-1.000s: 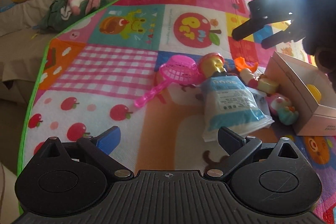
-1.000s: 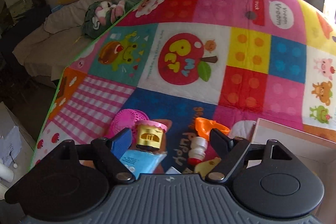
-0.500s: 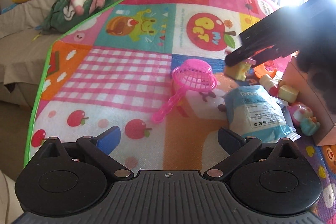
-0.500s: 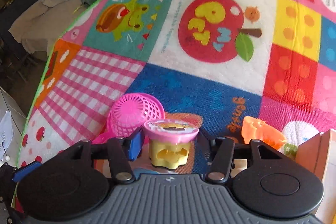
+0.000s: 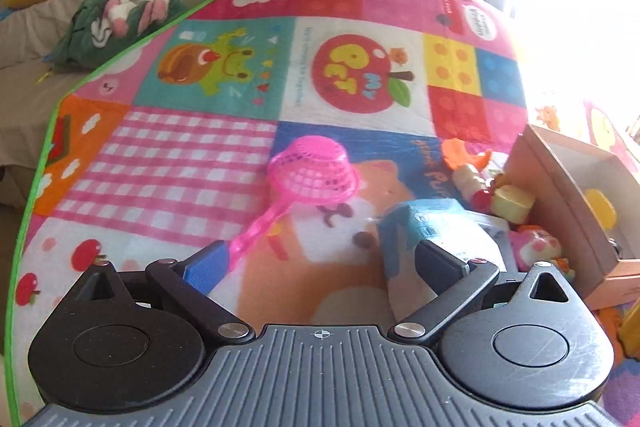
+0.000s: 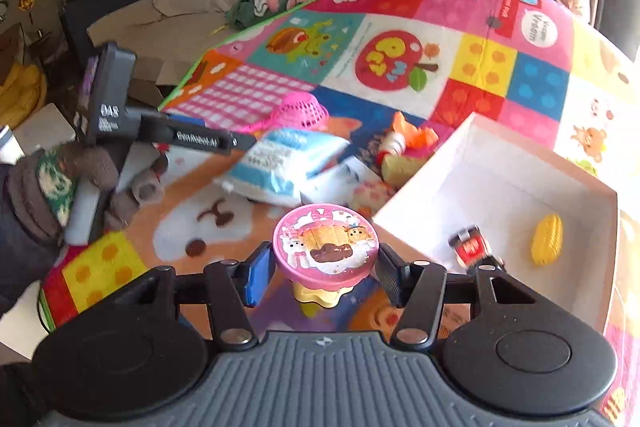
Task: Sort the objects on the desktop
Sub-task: 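Grasp the pink round jar with yellow base with the right tool, then carry the pink jar with the right tool while the left tool reaches for the pig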
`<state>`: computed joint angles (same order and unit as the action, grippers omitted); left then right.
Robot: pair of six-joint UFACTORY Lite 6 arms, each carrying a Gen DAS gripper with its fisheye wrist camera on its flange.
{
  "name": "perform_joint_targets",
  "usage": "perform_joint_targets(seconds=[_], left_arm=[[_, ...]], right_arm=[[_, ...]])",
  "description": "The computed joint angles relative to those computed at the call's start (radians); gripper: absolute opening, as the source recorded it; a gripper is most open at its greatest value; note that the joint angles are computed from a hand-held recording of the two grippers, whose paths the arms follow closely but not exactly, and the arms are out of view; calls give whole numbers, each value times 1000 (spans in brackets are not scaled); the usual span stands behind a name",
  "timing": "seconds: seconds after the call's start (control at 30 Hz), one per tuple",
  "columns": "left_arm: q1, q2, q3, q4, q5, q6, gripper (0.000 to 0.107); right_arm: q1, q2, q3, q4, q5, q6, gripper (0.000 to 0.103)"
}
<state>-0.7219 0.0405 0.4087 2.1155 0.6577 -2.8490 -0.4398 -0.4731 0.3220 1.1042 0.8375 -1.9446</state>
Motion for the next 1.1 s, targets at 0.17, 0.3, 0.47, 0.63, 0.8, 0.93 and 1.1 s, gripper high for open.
perform_joint_targets(seconds=[0.17, 0.3, 0.47, 0.63, 0.8, 0.93, 1.1], left_arm=[[-168, -5, 64, -209, 66, 127, 102], [-305, 36, 141, -406, 187, 286, 102], [-363, 66, 175, -314, 142, 288, 102], [-397, 279, 297, -182, 130, 263, 102], [-352, 482, 445, -257, 181, 410, 102], [-295, 542, 494, -305, 208, 520, 103], [-256, 493, 434, -366, 268, 509, 103]], right_arm=[[-181, 81, -120, 152, -9, -318, 55], [-260, 164, -192, 317, -33, -603, 55], [-469, 239, -187, 218, 81, -700, 62], [-640, 324, -145, 158, 171, -702, 80], [-710, 424, -110, 187, 139, -774, 84], [-718, 497, -99, 241, 103, -840, 86], [-694, 543, -72, 279, 92, -810, 96]])
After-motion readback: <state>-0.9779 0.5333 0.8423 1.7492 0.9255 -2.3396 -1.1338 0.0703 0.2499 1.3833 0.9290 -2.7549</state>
